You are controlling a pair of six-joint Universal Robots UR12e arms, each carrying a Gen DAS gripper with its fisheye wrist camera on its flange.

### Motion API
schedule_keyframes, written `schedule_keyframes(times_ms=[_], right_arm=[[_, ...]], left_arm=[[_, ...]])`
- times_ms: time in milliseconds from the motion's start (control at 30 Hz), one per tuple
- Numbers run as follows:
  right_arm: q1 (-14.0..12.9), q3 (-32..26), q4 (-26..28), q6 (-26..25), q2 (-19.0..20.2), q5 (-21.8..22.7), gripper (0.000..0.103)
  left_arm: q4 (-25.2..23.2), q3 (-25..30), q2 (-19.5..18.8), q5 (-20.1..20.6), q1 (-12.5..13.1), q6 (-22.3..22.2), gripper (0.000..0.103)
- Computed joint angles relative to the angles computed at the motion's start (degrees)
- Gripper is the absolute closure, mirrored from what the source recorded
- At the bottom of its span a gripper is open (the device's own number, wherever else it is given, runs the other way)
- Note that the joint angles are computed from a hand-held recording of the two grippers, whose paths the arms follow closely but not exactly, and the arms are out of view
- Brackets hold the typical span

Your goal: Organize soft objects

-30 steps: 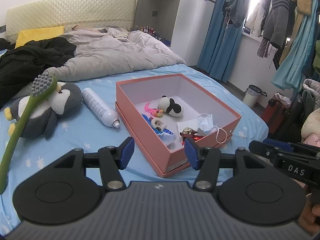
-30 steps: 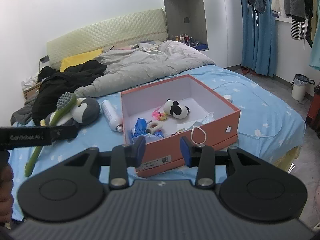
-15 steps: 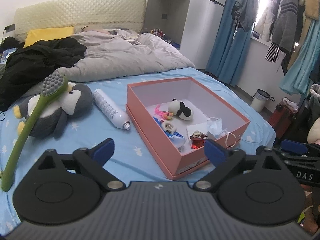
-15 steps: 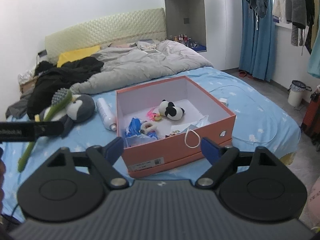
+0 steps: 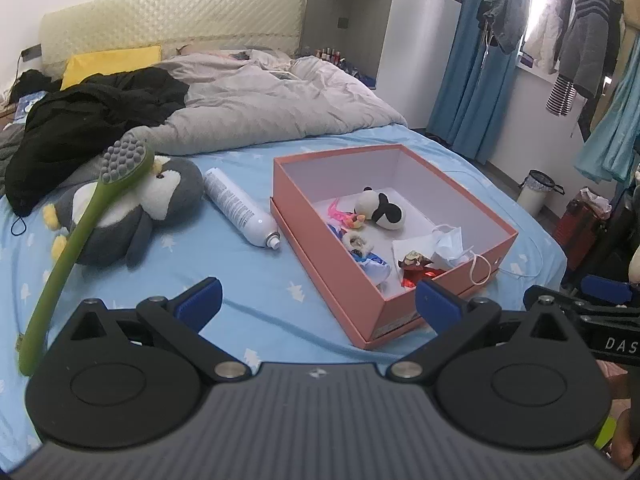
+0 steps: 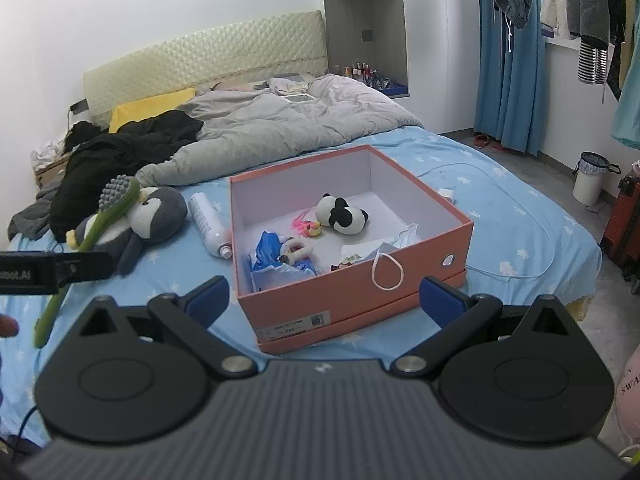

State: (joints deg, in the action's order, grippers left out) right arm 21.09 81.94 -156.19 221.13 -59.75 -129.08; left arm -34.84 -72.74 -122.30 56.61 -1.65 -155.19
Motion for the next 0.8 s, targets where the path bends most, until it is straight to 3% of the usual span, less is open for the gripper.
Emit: schedule_keyframes(times_ms=[800], right_arm=[[0.5, 0.3, -0.2, 0.2, -0.3, -1.4, 0.000]], left_arm=[[1.2, -0.7, 0.6, -1.1, 0.1, -0.9, 0.000]])
